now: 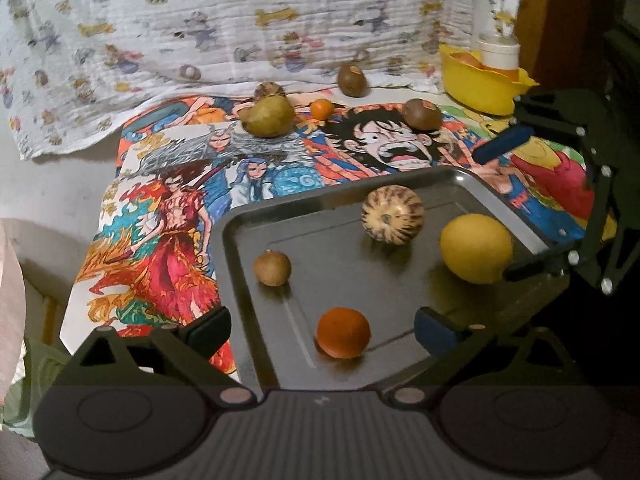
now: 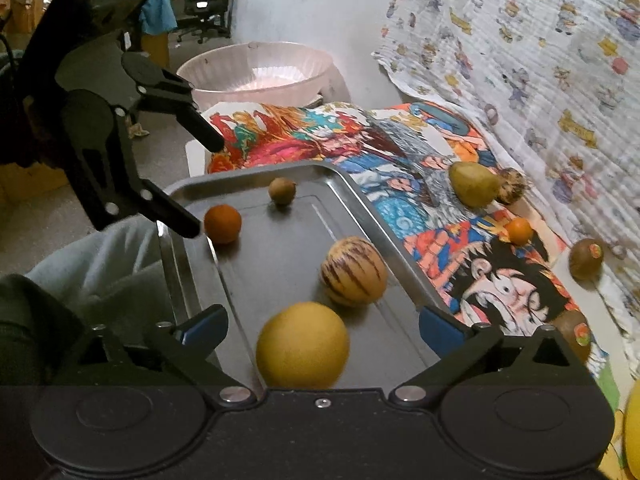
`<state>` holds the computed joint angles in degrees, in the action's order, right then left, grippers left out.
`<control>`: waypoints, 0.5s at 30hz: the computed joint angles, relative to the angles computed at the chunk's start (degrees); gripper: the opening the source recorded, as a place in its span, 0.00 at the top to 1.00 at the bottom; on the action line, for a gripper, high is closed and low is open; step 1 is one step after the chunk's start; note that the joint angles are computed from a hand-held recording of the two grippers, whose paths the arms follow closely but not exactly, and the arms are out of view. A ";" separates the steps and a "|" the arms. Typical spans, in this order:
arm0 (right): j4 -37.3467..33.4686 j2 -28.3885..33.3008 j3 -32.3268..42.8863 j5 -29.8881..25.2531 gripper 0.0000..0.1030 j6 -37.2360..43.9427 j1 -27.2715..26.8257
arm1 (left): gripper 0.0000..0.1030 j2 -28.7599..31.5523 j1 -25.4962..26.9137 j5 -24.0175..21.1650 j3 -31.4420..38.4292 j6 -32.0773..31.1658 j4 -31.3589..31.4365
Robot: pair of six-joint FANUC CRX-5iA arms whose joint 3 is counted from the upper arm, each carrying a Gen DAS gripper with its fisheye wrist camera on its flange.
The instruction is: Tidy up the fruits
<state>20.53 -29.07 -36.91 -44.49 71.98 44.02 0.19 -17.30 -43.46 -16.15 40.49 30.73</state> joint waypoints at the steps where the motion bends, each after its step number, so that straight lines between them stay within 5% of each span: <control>1: 0.34 -0.35 -0.17 -0.78 0.01 -0.34 0.10 | 0.02 -0.03 -0.15 -0.41 0.23 -0.16 -0.43; 7: 3.09 -3.02 -2.52 -3.23 0.01 -3.93 0.42 | 0.02 -0.07 -1.82 -1.39 1.67 0.00 -3.99; 15: 7.04 -4.75 -5.82 0.10 0.01 -9.39 -2.97 | 0.02 3.29 -4.14 -4.33 7.93 3.88 -9.06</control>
